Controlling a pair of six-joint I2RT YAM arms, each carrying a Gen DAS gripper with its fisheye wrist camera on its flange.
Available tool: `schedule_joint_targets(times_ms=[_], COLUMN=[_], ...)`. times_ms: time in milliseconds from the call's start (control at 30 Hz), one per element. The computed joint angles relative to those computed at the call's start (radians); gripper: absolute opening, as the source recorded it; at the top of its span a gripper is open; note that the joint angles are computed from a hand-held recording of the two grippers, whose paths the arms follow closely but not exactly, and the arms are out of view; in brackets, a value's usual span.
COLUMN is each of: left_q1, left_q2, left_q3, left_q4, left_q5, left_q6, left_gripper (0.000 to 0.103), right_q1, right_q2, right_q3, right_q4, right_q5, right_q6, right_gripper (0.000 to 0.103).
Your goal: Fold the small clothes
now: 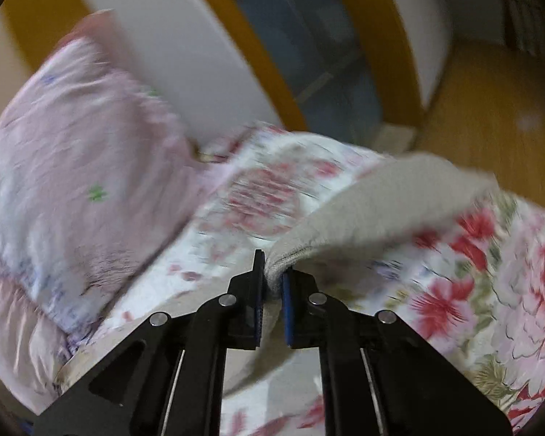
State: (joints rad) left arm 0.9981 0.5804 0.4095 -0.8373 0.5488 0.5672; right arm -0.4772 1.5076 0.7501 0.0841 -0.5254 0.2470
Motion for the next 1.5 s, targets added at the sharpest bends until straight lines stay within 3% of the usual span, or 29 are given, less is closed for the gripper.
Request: schedule_joint_targets(times_ms=[167,300,500,600,633,667,700,767,933,1133,1167,1267,1367,1500], left_q1=[0.078,0.196,0.222,0.223,0.231,0.240,0.250,0.264,0.282,0.286,0.285,0.277,0.283,0.288], left_q2=[0.056,0.189,0.221,0.210,0.215,0.226,0.239,0.275,0.333,0.333,0.336,0.353,0.400,0.494], left_q3=[0.004,0.027,0.042,0.060,0.068,0.081,0.089,0.112,0.149,0.150,0.151,0.154,0.166,0.195], left_q4=[-0.012,-0.047,-0.054,-0.091,-0.108,-0.135,-0.151,-0.188,-0.225,-0.189,-0.187,-0.180,-0.197,-0.258], left_q5=[0.106,0.258,0.260,0.255,0.259,0.266,0.273,0.280,0.293,0.283,0.279,0.263,0.274,0.310], left_q6=[0.035,0.086,0.076,0.110,0.127,0.151,0.170,0.194,0.220,0.226,0.234,0.258,0.279,0.314], left_gripper=[0.101,0.101,0.101,0.101,0.101,0.101,0.101,0.101,0.101,0.101,0.101,0.101,0.101,0.101], right_q1=[0.149,0.366,0.682,0.683,0.649,0.617,0.574,0.456,0.302,0.295,0.309,0.397,0.575,0.912], right_q2=[-0.191,-0.279,-0.145,-0.104,-0.099,-0.101,-0.097,-0.103,-0.071,-0.045,-0.062,-0.167,-0.347,-0.424], right_q3=[-0.062,-0.125,-0.176,-0.193,-0.193,-0.196,-0.200,-0.214,-0.177,-0.147,-0.148,-0.165,-0.190,-0.180], right_q4=[-0.018,-0.062,-0.081,-0.077,-0.083,-0.088,-0.085,-0.060,-0.056,-0.032,-0.033,-0.034,-0.033,-0.067], right_q5=[-0.066,-0.073,0.042,0.028,-0.016,-0.069,-0.125,-0.250,-0.282,-0.171,-0.121,0.076,0.218,0.363], right_q6=[-0.075,-0.134,-0.167,-0.150,-0.134,-0.105,-0.075,-0.008,0.093,0.166,0.164,0.109,0.026,-0.066], right_gripper=[0.009,0.009,0.008,0.011,0.014,0.033,0.058,0.072,0.067,0.035,0.025,0.013,0.012,0.011])
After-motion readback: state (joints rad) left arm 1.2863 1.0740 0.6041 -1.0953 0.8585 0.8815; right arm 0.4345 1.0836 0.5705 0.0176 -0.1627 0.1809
